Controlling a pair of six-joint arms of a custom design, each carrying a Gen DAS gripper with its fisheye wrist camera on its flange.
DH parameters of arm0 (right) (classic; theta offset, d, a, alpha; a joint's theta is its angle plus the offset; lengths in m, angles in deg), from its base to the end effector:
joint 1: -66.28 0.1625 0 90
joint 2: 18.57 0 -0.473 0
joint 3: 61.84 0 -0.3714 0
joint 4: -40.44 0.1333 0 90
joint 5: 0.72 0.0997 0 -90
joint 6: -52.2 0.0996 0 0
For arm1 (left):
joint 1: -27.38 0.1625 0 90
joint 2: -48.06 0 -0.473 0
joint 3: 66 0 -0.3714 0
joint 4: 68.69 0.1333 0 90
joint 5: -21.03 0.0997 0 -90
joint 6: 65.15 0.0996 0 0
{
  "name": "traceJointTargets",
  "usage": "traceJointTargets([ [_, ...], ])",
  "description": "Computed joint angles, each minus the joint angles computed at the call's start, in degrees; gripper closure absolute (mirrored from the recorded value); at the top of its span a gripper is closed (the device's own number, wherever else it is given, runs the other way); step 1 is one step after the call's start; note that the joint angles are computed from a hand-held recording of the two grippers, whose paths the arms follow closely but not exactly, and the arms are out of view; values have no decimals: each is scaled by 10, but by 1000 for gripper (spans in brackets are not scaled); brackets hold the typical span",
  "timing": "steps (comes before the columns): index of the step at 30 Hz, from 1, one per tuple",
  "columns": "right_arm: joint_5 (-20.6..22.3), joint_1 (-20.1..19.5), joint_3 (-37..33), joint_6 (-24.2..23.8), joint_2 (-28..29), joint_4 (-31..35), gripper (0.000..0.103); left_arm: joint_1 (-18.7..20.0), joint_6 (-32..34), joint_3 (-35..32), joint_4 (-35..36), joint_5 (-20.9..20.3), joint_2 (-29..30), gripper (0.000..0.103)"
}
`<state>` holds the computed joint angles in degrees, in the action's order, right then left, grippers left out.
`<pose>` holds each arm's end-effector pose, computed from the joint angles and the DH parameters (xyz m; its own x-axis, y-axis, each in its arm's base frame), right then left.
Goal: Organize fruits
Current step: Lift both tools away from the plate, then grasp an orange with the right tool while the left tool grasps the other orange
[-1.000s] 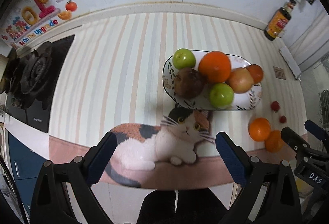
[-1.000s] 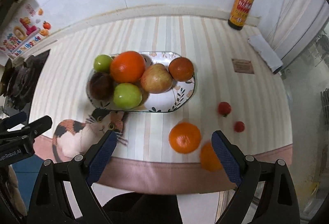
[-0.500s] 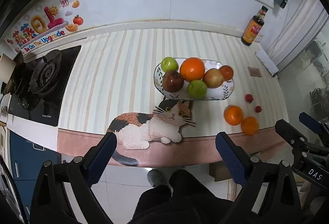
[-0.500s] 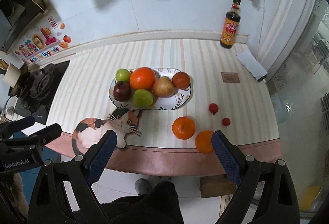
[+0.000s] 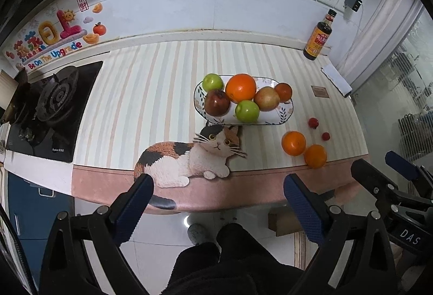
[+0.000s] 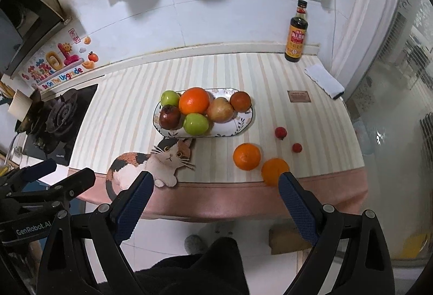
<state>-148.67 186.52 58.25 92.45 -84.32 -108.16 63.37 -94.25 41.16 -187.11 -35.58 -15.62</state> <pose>0.3012 -0.4196 0.2467 -0.6986 0.3942 0.5971 -0.0666 0.7951 -0.6028 -0.3376 -0.4777 0.2247 -0.7076 0.3877 -0.5907 0.5004 0.8653 -0.0314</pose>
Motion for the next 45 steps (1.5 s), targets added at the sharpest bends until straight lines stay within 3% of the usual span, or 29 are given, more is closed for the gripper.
traceJointTargets([
  [6, 16, -2, 19, 24, -12, -19, 3, 0, 19, 3, -7, -9, 6, 2],
  [13, 43, -50, 63, -43, -47, -120, 3, 1, 10, -7, -32, 14, 51, 1],
  [18, 83, -131, 87, -146, -72, -204, 3, 4, -2, -30, -43, 23, 106, 1],
  [21, 102, -187, 95, -188, -80, -222, 3, 4, -4, -46, -55, 32, 148, 1],
  [26, 164, -295, 98, -245, -91, -229, 3, 12, -21, -87, -39, 26, 220, 1],
  [28, 203, -342, 88, -263, -95, -196, 3, 19, -34, -108, -16, 12, 249, 1],
  [32, 277, -401, 86, -310, -82, -190, 6, 32, -57, -143, 25, 5, 297, 1],
  [34, 313, -424, 79, -324, -64, -176, 13, 39, -71, -154, 44, -1, 312, 1],
  [37, 339, -442, 70, -345, -32, -165, 22, 50, -93, -167, 62, -18, 325, 1],
  [39, 337, -443, 68, -350, -15, -160, 34, 56, -97, -173, 64, -27, 332, 1],
  [45, 307, -446, 88, -363, -22, -194, 34, 66, -50, -206, 49, -87, 367, 1],
])
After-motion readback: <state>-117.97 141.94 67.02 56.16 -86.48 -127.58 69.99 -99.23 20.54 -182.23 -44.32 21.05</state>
